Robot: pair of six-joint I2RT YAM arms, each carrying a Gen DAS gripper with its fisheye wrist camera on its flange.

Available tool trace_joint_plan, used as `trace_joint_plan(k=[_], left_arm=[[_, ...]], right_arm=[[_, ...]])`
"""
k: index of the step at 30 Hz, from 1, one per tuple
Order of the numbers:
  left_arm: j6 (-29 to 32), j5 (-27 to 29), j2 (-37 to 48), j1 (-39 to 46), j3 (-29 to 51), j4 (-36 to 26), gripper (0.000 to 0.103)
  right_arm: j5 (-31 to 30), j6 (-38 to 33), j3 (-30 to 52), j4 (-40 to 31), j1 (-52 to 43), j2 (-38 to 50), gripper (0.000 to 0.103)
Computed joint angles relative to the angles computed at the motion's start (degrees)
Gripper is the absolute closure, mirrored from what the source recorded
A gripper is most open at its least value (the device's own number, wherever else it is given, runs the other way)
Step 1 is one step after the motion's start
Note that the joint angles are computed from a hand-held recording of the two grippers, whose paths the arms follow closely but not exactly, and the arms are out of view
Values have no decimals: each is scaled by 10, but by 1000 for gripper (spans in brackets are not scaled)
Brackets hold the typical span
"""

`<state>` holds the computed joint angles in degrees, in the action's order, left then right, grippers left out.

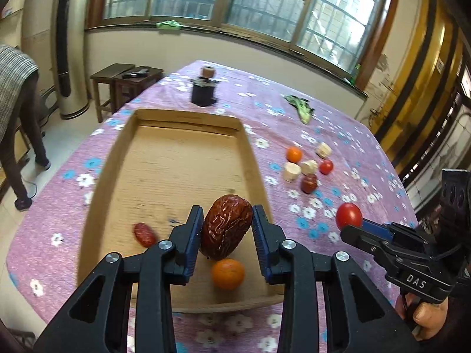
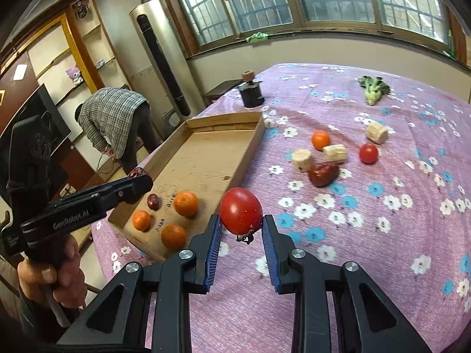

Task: Organize fruits
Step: 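Carry the date and tomato over the cardboard tray with both grippers, then lower the date and tomato into the tray and open both grippers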

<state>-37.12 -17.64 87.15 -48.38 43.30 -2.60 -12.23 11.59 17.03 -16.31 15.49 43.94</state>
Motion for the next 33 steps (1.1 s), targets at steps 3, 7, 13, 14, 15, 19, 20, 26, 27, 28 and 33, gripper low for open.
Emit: trace_joint_plan(k=[3,7,13,14,15,19,20,26,27,28,33], left_arm=[[9,3,-14,25,-12,1,72],[21,10,-17,56,-16,2,72],[42,26,0,93,-12,9,72],[46,30,4,99,-10,10,72],[47,31,5,102,-9,9,72],[54,42,20,117,-1,13,72],[56,44,25,120,2,14,72],[66,57,58,134,25,13,72],[67,59,64,136,29,13,72],[68,62,71,138,33,11,72],[68,75,104,151,58,-2,72]], right_arm=[[20,12,18,32,41,45,74],[35,20,45,79,79,115,74],[42,23,96,136,113,230,74],[45,21,108,143,119,253,74],[47,21,115,147,123,265,74],[49,14,148,160,131,321,74],[48,12,156,163,131,334,74],[41,-2,186,171,125,383,74],[40,-3,190,172,125,389,74],[40,-7,196,172,125,399,74],[38,-21,229,176,128,465,74]])
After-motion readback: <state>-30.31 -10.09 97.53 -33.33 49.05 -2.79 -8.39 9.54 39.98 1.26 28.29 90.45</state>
